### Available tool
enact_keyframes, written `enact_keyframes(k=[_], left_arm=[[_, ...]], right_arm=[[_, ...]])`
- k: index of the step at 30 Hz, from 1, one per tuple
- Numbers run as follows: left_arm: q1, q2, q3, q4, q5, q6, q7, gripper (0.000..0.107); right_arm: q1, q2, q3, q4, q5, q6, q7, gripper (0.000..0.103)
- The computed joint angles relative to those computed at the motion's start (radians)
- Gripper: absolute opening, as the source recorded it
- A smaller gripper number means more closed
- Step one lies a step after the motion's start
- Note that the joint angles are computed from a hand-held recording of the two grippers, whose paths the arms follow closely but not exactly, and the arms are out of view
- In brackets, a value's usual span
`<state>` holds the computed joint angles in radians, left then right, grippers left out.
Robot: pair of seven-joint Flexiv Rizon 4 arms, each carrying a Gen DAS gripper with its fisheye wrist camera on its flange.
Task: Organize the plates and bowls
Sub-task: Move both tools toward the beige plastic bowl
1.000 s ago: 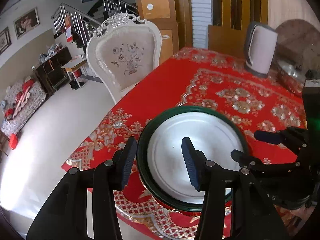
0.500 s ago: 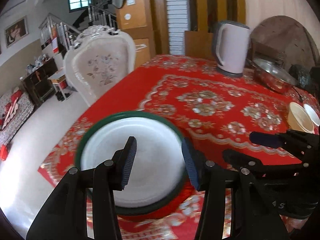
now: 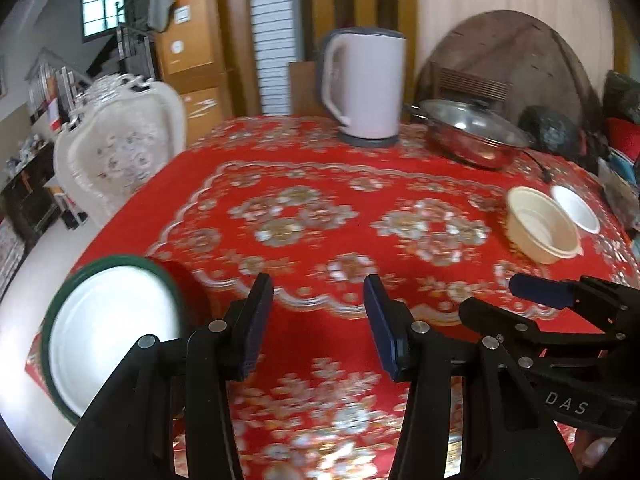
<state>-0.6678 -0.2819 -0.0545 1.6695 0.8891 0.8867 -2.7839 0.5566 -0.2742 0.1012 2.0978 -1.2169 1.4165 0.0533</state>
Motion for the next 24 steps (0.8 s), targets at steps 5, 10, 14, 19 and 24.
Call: enact_keyframes(k=[5, 10, 14, 19, 24], left_arm=[[-0.016, -0.069, -0.014, -0.08, -0.036, 0.013, 0.061, 0.047], [-0.056, -0.135, 0.005, -0.167, -0.072, 0.012, 0.126, 0.047], [-0.091, -0.189, 0.029, -0.243, -0.101, 0.014, 0.17, 0.047], [-0.116, -0.258, 0.048, -0.329, -0.169, 0.022, 0.234, 0.047], [-0.141, -0.333, 0.075, -0.432, -0.231, 0.006, 0.303, 0.047]], right_arm=[[-0.049, 0.054, -0.01, 0.067, -0.057, 0.016, 0.068, 0.062], [-0.139, 0.114, -0.012, 0.129, -0.17, 0.046, 0.191, 0.063], [-0.212, 0.153, 0.009, 0.169, -0.196, 0.046, 0.232, 0.067], [-0.273, 0.201, 0.025, 0.214, -0.164, 0.036, 0.204, 0.067], [-0.327, 0.234, 0.023, 0.254, -0.149, 0.041, 0.198, 0.067]])
